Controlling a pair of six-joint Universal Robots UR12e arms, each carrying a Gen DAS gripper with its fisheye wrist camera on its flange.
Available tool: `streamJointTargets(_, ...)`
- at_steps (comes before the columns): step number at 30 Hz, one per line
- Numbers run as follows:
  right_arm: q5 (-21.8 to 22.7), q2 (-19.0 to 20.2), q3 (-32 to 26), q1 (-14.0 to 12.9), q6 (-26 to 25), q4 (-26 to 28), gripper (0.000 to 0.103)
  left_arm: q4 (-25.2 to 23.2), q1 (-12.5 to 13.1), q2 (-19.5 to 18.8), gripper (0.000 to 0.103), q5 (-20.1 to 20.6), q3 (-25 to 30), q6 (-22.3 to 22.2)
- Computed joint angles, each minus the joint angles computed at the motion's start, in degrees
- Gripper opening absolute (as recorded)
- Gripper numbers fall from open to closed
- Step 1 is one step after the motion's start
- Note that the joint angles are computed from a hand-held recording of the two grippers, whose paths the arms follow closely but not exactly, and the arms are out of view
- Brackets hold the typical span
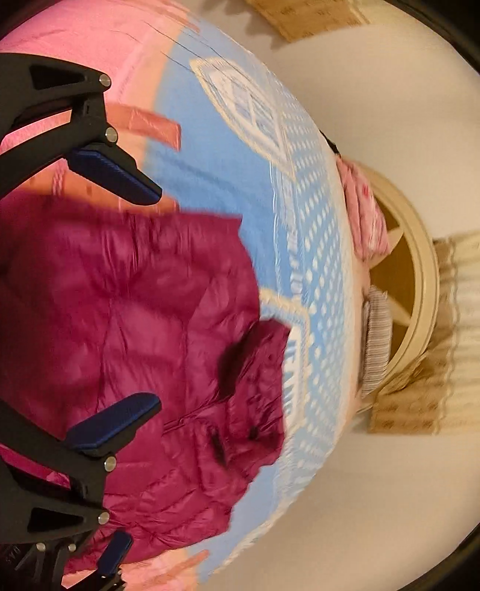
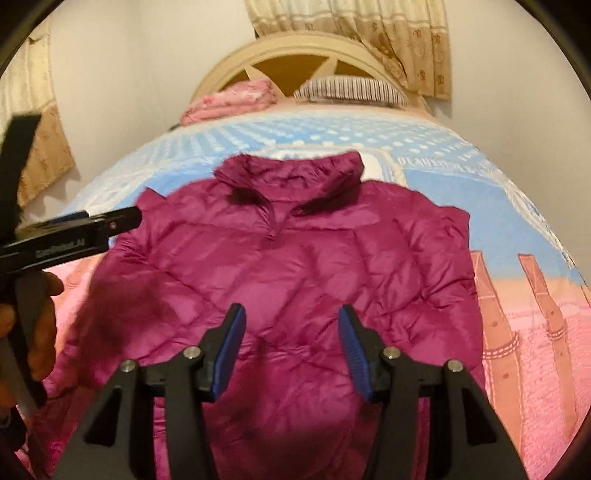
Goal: Fold large clothes
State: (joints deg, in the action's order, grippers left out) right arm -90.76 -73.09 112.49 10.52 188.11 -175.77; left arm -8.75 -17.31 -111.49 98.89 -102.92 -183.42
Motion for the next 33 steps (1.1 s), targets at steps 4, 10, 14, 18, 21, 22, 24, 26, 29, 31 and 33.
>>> streamJointTargets(4, -0.59, 0.99, -0.30, -0.13, 0.35, 2.10, 0.051, -5.35, -0.62, -2.61, 0.102, 2.25, 2.00, 0.08)
streamJointTargets(10, -0.42, 1.39, 0.35, -0.14, -0.48, 1.47, 0.050, -6.12, 0.09, -3.75, 0.102, 1.36, 1.53, -0.15)
streamJointTargets(14, -0.34, 1.79, 0.40, -0.14, -0.41, 1.32, 0.050, -5.76, -0.31, -4.19, 0.102, 2.56, 1.65, -0.32)
streamJointTargets(18, -0.66, 1.97, 0.37, -0.05, -0.46, 1.43, 0.050, -5.54, -0.42, -4.24, 0.102, 2.99, 1.52, -0.31)
streamJointTargets(21, -2.09, 2.23, 0.01, 0.40, -0.99, 1.92, 0.051, -5.66, -0.64, -4.62, 0.102, 3.60, 1.96, -0.19)
streamJointTargets(22, -2.86, 2.34, -0.15, 0.65, -1.25, 2.11, 0.051, -5.61, -0.68, -4.77, 0.102, 3.69, 2.04, -0.18)
streamJointTargets(24, -4.12, 2.53, -0.37, 1.05, -1.68, 2.34, 0.051, -5.71, -0.60, -4.78, 0.102, 3.44, 2.04, -0.28)
streamJointTargets(26, -5.40, 2.74, -0.70, 1.47, -2.06, 2.71, 0.051, -5.83, -0.51, -4.79, 0.102, 3.13, 2.06, -0.43)
streamJointTargets(29, -6.12, 2.82, -0.71, 1.66, -2.30, 2.68, 0.051, -5.76, -0.32, -4.73, 0.102, 2.69, 1.97, -0.52)
streamJointTargets(31, -7.14, 2.90, -0.79, 1.98, -2.63, 2.76, 0.051, -5.77, -0.31, -4.76, 0.102, 2.68, 2.01, -0.56)
streamJointTargets(33, -8.31, 3.05, -0.91, 2.38, -2.96, 2.80, 0.051, -5.72, -0.31, -4.74, 0.102, 2.74, 1.98, -0.49)
